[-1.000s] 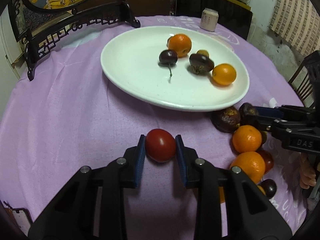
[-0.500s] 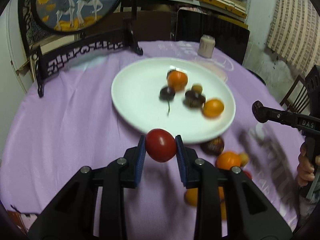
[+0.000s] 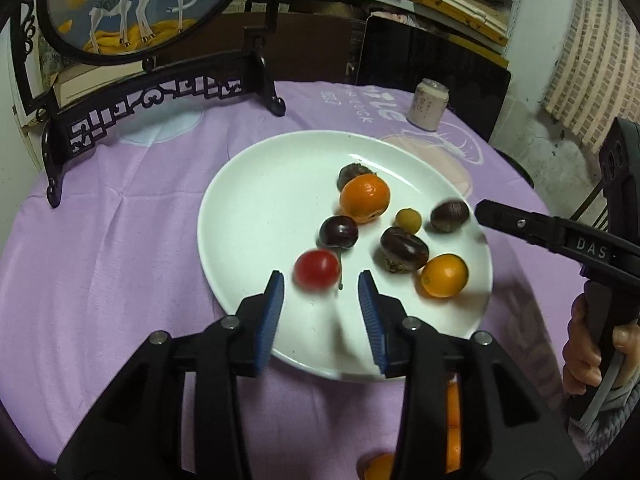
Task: Organize fruits
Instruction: 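Carry both fruits onto the white plate and open both tools, then grasp an orange tomato with the left tool while the right tool reaches toward a tan fruit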
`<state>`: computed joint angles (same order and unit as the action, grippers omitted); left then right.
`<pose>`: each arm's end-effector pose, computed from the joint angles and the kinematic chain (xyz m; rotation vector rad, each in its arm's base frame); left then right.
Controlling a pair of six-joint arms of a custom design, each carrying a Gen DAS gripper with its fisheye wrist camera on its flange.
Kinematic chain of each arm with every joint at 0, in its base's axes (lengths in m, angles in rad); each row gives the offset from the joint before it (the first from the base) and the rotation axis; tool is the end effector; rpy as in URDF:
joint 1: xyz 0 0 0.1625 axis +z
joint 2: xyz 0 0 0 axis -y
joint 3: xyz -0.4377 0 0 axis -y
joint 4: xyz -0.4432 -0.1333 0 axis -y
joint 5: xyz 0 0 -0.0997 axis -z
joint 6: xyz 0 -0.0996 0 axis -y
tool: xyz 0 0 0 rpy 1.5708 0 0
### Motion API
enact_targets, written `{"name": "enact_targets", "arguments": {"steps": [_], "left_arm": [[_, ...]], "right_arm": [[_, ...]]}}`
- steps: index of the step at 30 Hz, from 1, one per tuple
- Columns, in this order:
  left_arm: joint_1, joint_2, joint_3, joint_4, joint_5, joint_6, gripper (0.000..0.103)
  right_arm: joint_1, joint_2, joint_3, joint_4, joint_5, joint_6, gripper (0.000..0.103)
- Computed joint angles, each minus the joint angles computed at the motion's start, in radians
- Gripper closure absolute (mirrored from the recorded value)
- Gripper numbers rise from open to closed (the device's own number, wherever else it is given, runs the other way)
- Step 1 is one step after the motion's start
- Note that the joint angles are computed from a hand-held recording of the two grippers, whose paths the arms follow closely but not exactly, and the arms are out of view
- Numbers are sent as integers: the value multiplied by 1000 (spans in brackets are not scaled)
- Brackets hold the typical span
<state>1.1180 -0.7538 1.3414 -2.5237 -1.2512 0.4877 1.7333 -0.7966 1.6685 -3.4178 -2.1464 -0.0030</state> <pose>-0.2085 -0.8048 0.1637 1.1835 2.5106 -0.5046 0.1939 -0.6940 0.1718 -0.1734 -2.3726 1.2977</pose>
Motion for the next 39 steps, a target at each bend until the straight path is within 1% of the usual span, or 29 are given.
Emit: {"name": "enact_targets", "arguments": {"steps": [1, 4, 8, 10, 13, 14, 16, 19, 21, 24, 28, 31, 33, 34, 36, 39], "left_arm": [[-1, -9, 12, -8, -3, 8, 60], [-2, -37, 53, -16, -4, 33, 57], [-4, -101, 143, -16, -11, 72, 53], [-4, -146, 209, -34, -14, 112, 48], [0, -205, 300, -76, -14, 157, 41], [2, -214, 313, -72, -16, 160, 41], [5, -231, 336, -62, -26, 165, 41], [3, -235, 351, -69, -20, 183, 41], [3, -231, 351, -56, -14, 189, 41], [6, -222, 345, -63, 5, 184, 40], [22, -218, 309, 11, -21, 141, 34], [24, -228, 322, 11, -15, 153, 30], [23, -234, 333, -2, -4, 165, 30], [23, -236, 337, -14, 1, 168, 30], [27, -244, 340, -43, 6, 166, 30], [39, -247, 331, -111, 33, 128, 31]], "right_arm": [[5, -6, 13, -21, 3, -15, 50], [15, -20, 47, -27, 14, -38, 50], [22, -43, 109, -30, 54, -14, 50], [27, -47, 136, -47, 54, -11, 50], [38, -51, 181, -88, 26, -6, 48], [41, -53, 199, -105, 16, 1, 48], [41, -60, 229, -132, 22, 21, 48], [46, -69, 268, -178, 31, 36, 47], [50, -66, 271, -195, 22, 30, 44], [55, -69, 277, -234, 16, 18, 44], [61, -83, 306, -341, 4, 3, 44], [69, -104, 360, -478, 0, -7, 44], [71, -114, 391, -546, 0, -16, 42], [72, -116, 402, -565, -4, -21, 38], [72, -117, 413, -555, -33, -28, 37], [62, -113, 406, -438, -52, -6, 37]]}}
